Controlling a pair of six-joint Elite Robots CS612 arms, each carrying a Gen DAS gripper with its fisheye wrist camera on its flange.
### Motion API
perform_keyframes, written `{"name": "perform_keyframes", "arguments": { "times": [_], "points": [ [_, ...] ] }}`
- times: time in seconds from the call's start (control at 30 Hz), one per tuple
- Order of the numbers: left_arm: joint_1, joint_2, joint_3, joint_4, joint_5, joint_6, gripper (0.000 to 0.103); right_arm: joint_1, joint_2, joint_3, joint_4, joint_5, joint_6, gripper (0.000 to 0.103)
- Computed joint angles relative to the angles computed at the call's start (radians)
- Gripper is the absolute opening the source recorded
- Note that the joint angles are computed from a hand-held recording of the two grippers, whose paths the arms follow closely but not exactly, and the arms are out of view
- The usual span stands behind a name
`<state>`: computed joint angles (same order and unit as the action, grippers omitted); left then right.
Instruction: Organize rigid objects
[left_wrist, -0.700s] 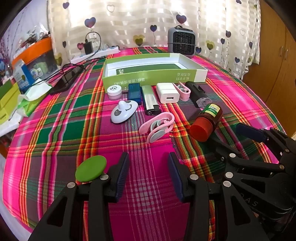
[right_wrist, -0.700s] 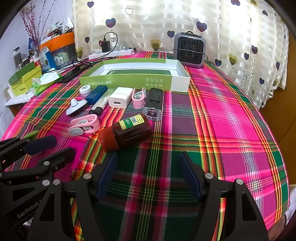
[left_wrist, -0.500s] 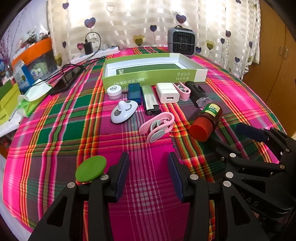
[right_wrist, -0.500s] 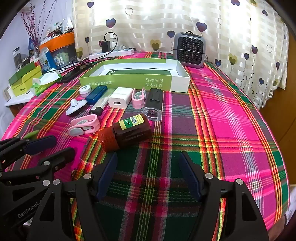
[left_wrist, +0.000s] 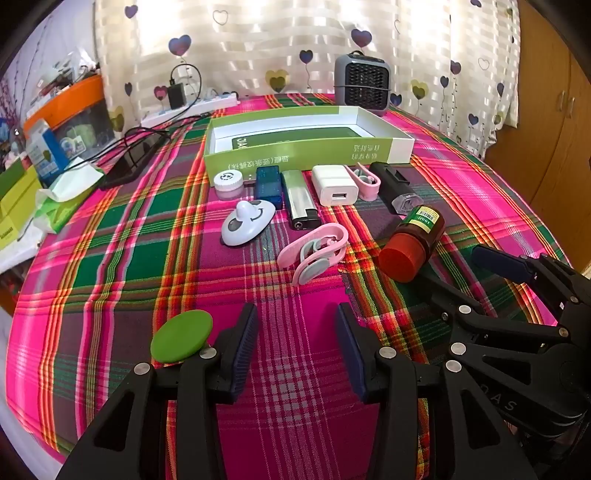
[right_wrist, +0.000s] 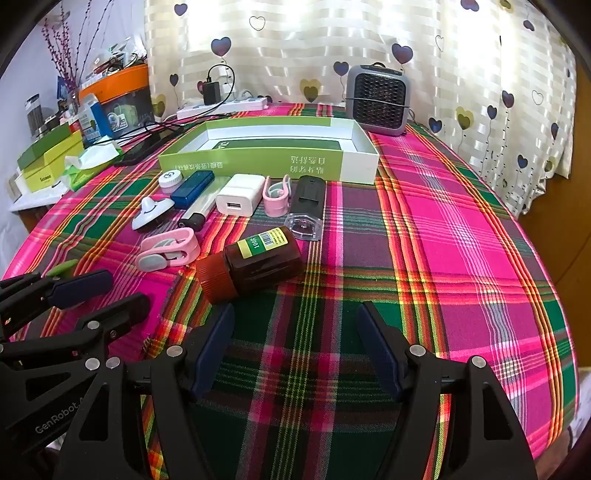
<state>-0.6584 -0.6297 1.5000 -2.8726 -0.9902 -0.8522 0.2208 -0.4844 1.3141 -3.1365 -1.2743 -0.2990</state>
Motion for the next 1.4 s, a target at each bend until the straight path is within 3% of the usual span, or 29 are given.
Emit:
{"name": "perform_keyframes", "arguments": {
  "times": [1.4],
  "points": [
    [-0.008, -0.006, 0.013, -0.009, 0.006, -0.014, 0.043, -0.001, 0.003, -0.003, 0.002, 0.003, -0.004, 0.069]
  ]
}}
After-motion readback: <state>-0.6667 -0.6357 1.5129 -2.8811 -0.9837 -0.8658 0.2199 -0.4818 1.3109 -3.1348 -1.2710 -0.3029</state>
